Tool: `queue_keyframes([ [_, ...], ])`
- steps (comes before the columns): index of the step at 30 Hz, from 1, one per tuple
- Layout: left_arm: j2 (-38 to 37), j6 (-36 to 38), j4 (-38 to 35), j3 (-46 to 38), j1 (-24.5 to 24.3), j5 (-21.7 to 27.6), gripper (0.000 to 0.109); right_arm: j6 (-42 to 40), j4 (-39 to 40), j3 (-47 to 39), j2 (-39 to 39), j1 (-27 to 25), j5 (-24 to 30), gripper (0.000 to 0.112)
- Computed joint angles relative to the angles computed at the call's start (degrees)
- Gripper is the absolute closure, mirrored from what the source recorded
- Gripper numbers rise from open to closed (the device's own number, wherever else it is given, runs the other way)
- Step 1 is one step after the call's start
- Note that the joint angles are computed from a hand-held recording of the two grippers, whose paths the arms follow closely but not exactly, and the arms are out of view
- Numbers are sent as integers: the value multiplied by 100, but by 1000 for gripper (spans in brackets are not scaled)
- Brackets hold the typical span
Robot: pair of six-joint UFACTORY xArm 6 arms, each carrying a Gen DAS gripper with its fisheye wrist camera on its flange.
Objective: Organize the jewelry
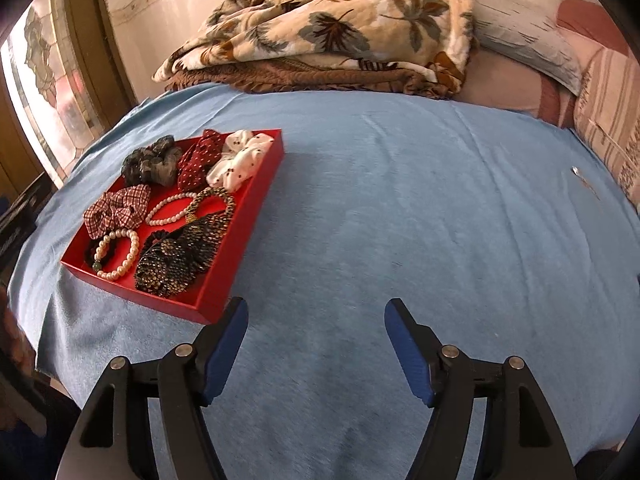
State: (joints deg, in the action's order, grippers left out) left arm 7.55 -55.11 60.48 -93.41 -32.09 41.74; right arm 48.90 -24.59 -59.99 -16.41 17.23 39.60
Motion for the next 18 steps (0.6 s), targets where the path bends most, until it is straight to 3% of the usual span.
queue_keyframes([
  [2,-205,-236,318,85,-203,351,12,61,8,155,-155,-37,-66,37],
  [10,-938,-808,599,515,-756,648,6,353,-457,569,-729,-38,-205,34],
  [16,-1088,-187,-403,549,-839,501,6,651,-796,802,-1081,22,-262,31],
  [18,-1142,-251,-369,598,-887,498,6,722,-905,846,-1158,74,-231,31],
])
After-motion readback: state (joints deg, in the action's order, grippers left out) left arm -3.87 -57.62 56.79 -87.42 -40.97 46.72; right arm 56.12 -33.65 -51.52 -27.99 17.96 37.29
